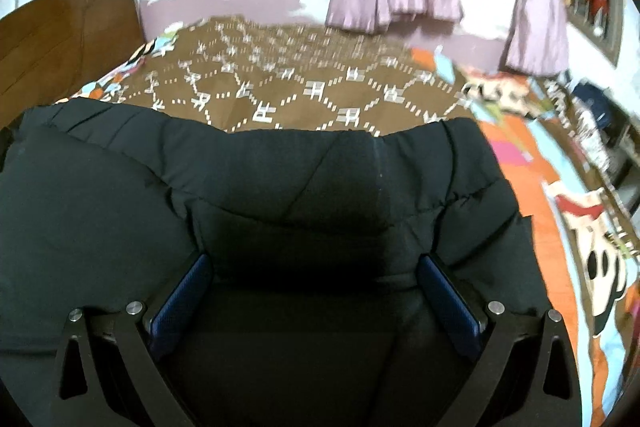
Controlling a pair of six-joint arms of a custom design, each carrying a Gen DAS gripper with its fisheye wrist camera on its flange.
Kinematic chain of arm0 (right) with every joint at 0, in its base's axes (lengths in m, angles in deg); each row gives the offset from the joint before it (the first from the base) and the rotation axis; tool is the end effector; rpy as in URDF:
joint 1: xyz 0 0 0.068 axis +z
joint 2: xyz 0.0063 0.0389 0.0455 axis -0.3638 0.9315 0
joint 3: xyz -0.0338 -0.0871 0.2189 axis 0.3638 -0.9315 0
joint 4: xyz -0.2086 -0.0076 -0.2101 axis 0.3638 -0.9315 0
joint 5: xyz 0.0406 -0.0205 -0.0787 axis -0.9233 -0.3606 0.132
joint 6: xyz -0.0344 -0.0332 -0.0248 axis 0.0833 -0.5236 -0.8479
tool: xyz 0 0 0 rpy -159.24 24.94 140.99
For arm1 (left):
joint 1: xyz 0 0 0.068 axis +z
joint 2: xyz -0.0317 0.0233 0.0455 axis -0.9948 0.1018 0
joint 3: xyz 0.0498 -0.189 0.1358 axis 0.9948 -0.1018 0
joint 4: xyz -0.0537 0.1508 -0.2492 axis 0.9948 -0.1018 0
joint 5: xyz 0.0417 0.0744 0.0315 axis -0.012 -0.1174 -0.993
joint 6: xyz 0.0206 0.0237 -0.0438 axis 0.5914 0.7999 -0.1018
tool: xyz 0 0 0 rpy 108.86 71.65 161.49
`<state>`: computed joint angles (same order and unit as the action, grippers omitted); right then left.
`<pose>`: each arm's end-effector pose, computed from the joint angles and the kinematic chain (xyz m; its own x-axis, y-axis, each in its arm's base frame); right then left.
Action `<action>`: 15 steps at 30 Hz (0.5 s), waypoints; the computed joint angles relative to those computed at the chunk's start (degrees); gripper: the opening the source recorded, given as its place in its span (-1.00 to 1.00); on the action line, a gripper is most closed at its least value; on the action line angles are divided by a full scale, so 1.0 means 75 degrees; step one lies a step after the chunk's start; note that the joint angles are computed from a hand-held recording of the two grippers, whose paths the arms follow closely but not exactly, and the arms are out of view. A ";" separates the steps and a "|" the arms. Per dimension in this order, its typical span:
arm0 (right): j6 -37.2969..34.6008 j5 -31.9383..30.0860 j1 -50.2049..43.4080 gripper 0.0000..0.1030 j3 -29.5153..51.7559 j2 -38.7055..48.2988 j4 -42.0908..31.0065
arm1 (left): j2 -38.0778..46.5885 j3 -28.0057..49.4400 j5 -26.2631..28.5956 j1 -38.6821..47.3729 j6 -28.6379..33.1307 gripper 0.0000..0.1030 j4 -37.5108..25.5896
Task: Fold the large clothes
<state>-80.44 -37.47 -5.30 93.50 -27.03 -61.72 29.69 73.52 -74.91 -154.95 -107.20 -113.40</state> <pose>0.2205 0.0675 0.1483 -0.5035 -0.3833 -0.7744 -0.4856 0.8668 -0.1133 0.0987 -0.2077 0.1458 -0.6389 -0.3313 -0.6943 -0.2794 0.9408 -0.1918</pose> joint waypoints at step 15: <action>0.0077 -0.0224 -0.0492 0.99 -0.1306 -0.3350 -0.0744 | 0.0510 0.0389 -0.1426 -0.1139 -0.1675 0.98 -0.1122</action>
<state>-79.86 -39.15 -8.99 83.71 -52.16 -67.30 33.52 76.43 -85.60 -163.49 -119.76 -121.81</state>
